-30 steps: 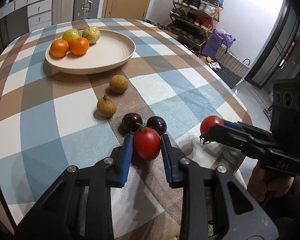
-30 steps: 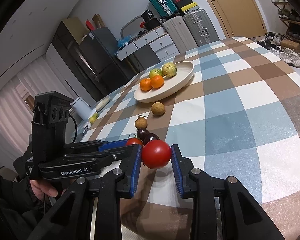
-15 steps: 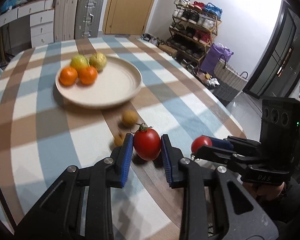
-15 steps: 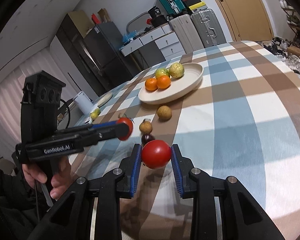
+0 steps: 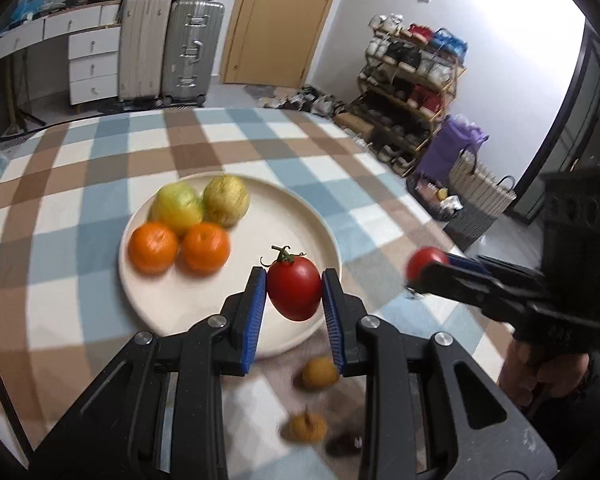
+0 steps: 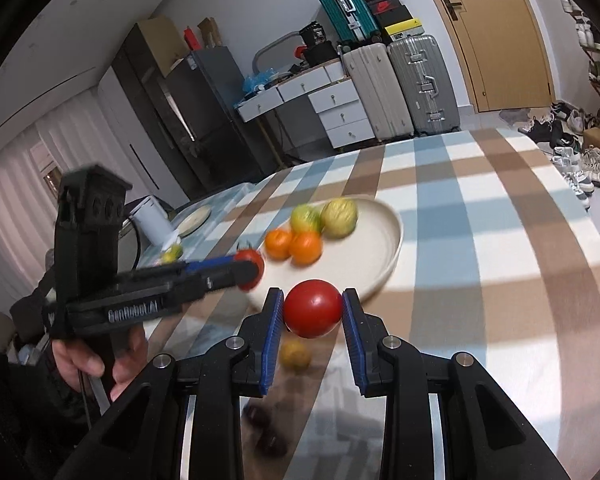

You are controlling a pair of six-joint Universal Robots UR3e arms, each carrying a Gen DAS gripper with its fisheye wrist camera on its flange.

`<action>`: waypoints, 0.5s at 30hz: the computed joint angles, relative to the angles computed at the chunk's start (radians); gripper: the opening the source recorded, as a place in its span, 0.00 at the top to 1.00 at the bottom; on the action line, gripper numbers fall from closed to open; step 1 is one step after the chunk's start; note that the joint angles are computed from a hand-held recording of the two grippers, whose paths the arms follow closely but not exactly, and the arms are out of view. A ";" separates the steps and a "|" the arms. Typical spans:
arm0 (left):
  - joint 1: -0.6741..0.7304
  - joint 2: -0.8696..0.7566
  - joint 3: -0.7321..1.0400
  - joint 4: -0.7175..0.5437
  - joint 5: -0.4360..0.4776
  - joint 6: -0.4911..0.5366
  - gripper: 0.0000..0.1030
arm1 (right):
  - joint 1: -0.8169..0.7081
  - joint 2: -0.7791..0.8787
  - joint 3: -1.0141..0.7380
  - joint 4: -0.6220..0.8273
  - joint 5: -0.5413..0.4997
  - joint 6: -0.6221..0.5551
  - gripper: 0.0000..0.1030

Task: Organize fruits
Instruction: 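Carry both red tomatoes onto the cream plate and open both tools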

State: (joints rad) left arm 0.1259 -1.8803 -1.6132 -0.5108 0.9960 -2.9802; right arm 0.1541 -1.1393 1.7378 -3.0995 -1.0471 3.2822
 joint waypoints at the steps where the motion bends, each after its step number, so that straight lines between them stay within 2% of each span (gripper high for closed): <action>1: -0.009 -0.028 0.030 0.012 0.005 -0.003 0.75 | -0.009 0.035 -0.069 0.045 0.016 -0.004 0.71; 3: -0.036 -0.087 0.102 0.016 0.044 -0.011 0.75 | -0.008 0.104 -0.216 0.135 0.012 -0.017 0.71; 11: -0.086 -0.342 0.454 -0.110 0.101 -0.053 0.75 | 0.011 0.408 -0.802 0.468 -0.003 -0.029 0.71; 15: -0.109 -0.420 0.554 -0.141 0.144 -0.041 0.75 | 0.023 0.578 -1.102 0.638 -0.021 -0.023 0.71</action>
